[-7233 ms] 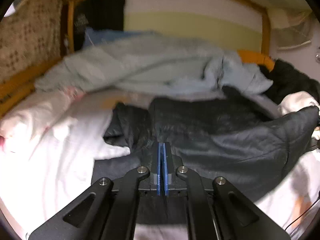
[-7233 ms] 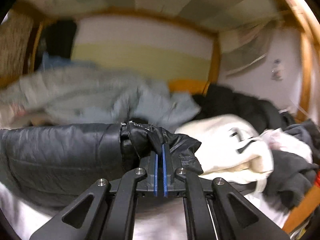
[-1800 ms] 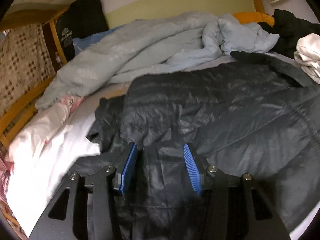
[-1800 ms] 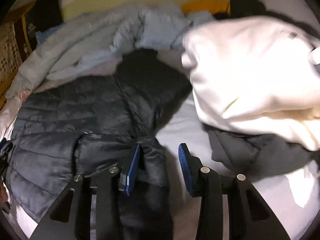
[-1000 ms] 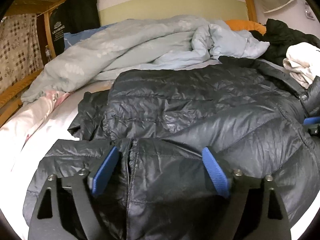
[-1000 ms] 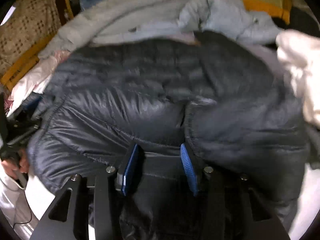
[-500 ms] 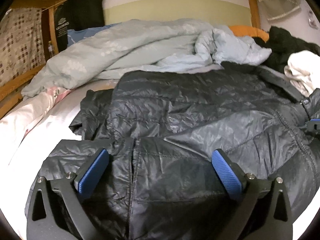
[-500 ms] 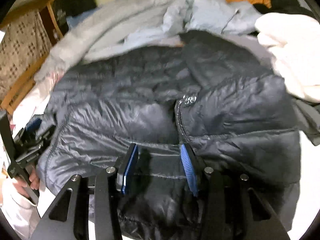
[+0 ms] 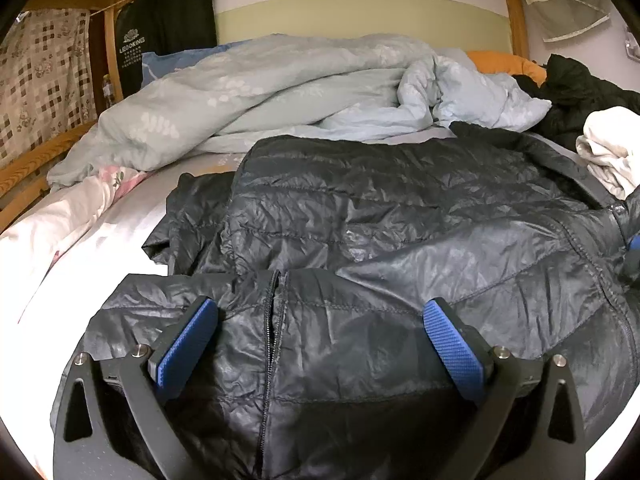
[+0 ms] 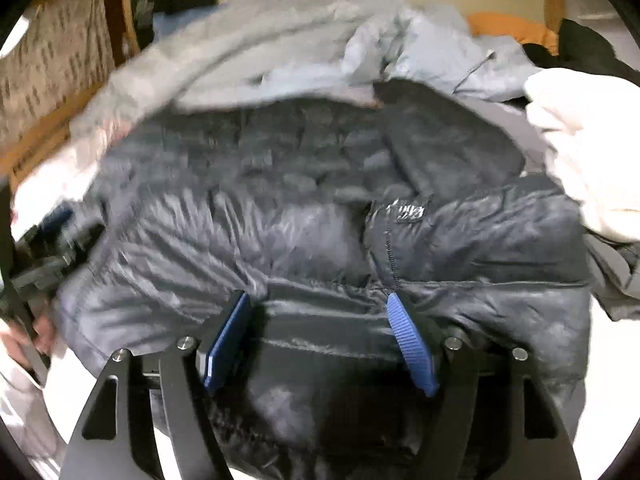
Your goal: Fold large clothes
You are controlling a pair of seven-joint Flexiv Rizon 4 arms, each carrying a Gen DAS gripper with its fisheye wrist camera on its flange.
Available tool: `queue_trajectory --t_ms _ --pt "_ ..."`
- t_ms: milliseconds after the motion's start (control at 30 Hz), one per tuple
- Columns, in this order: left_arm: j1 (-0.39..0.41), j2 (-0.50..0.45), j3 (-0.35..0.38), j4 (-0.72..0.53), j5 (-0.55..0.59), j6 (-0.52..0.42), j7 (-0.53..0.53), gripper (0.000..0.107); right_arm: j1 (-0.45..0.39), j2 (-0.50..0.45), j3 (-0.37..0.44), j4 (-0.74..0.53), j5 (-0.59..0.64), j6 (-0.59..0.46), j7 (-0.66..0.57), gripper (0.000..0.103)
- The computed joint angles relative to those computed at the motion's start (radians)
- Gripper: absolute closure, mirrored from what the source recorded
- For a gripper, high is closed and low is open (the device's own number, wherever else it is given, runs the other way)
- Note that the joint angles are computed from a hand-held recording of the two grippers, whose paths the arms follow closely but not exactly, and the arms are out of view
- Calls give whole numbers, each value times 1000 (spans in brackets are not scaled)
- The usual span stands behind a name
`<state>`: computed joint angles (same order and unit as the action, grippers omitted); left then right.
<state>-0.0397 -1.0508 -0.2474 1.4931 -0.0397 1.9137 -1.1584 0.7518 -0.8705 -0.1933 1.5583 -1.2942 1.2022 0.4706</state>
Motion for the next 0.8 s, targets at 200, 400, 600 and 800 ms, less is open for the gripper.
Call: queue_trajectory --t_ms 200,400,600,800 --pt "-6 16 31 59 66 233 -27 4 36 131 -42 124 -190 -141 243 30" --pt "183 86 -228 101 338 138 -168 4 -4 220 21 226 -182 -295 292 30" --pt "196 33 -472 -38 326 -127 -65 4 -138 275 81 284 -310 -186 463 30" --pt "-13 -25 -416 -278 163 -328 -14 4 -194 349 148 378 -370 -281 571 30"
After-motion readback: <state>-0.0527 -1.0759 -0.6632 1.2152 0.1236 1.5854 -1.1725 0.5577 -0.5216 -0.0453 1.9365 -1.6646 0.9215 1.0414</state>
